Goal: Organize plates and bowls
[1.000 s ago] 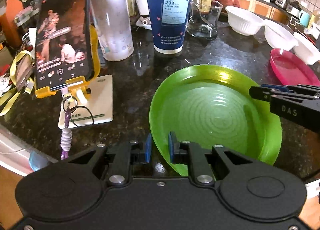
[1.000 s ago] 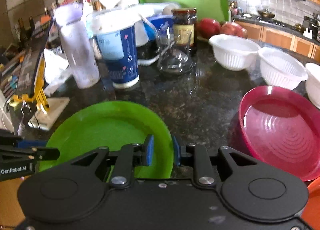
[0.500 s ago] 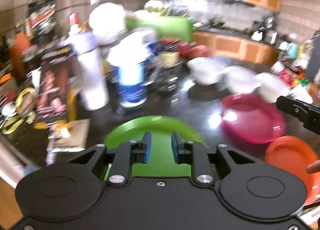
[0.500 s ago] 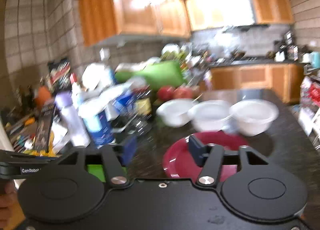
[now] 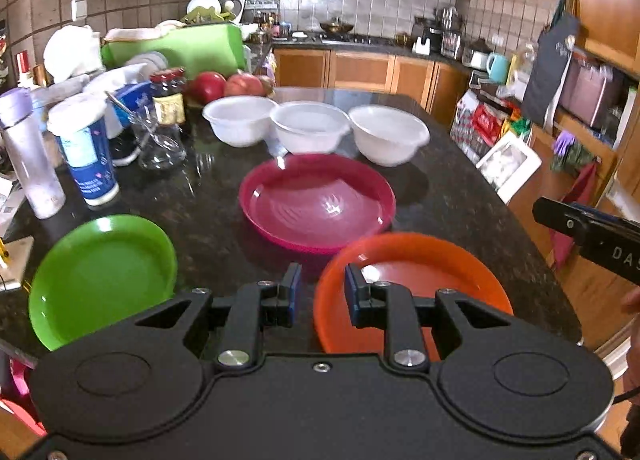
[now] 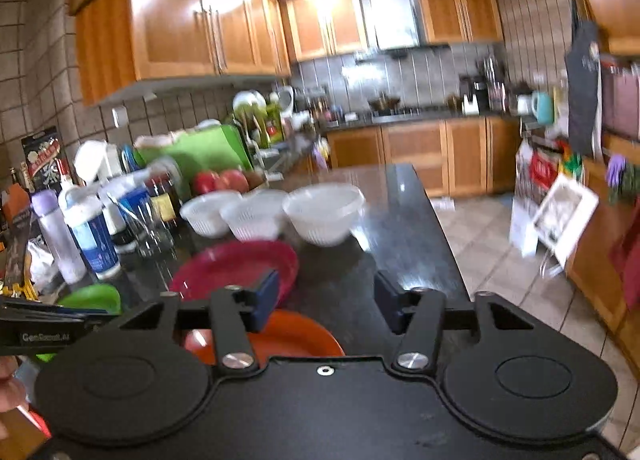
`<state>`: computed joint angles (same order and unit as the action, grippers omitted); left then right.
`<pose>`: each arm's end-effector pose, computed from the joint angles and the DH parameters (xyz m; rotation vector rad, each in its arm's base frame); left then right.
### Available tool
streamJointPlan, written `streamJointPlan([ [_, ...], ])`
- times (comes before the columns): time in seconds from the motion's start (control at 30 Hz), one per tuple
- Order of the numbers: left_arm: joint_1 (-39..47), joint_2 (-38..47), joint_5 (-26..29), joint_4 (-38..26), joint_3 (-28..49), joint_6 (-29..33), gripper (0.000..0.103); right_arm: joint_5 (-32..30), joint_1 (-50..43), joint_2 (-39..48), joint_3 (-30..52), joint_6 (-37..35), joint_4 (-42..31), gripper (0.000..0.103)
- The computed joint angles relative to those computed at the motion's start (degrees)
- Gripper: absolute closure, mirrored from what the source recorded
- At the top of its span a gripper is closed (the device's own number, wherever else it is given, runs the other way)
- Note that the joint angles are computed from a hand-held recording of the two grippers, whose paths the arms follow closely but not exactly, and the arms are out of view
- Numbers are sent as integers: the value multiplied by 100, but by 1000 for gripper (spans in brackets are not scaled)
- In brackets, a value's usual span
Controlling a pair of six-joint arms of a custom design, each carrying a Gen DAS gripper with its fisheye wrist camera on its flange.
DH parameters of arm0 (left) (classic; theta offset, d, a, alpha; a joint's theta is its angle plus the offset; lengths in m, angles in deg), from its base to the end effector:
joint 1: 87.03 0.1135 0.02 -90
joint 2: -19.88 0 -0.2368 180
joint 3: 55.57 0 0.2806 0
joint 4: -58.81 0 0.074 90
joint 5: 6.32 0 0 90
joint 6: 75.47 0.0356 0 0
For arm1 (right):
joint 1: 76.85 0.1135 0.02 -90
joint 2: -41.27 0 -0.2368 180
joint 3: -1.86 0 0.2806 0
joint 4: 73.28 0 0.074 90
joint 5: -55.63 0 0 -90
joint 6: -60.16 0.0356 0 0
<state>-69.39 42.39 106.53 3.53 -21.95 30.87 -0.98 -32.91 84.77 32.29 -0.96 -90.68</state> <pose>0.1502 0.0332 0.1838 0.1678 2.2668 -0.1580 0.1655 0.1323 0.1605 0.0774 2.0118 0.1946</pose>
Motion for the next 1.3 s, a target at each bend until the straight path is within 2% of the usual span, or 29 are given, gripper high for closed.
streamJointPlan([
  [0.13, -705, -419, -587, -207, -248, -446, 69, -365, -259, -319, -370, -10, -161, 58],
  [0.33, -1174, -636, -1112, -535, -396, -967, 70, -969, -597, -201, -776, -184, 329, 58],
  [0.5, -1073, -648, -1260, -603, -427, -1160, 71, -1522, -896, 153, -845, -345, 693, 58],
  [0.77, -1327, -149, -1650, -231, -472, -1332, 71, -1895, -1161, 1192, -516, -495, 1136, 58],
  [0.9, -1248, 194, -1610, -32, -424, -1275, 71, -1987, -1205, 1569, -381, -489, 1283, 58],
  [1.07, -1204, 624, -1531, 174, -307, -1227, 71, -1802, -1117, 2034, -191, -533, 1480, 59],
  [1.1, -1213, 676, -1533, 215, -299, -1218, 71, -1809, -1114, 2087, -150, -537, 1459, 61],
  [1.17, -1230, 788, -1536, 274, -277, -1210, 71, -1888, -1146, 2094, -131, -477, 1405, 75],
  [1.3, -1259, 1014, -1479, 383, -236, -1198, 71, -1997, -1169, 2246, -63, -421, 1395, 79],
])
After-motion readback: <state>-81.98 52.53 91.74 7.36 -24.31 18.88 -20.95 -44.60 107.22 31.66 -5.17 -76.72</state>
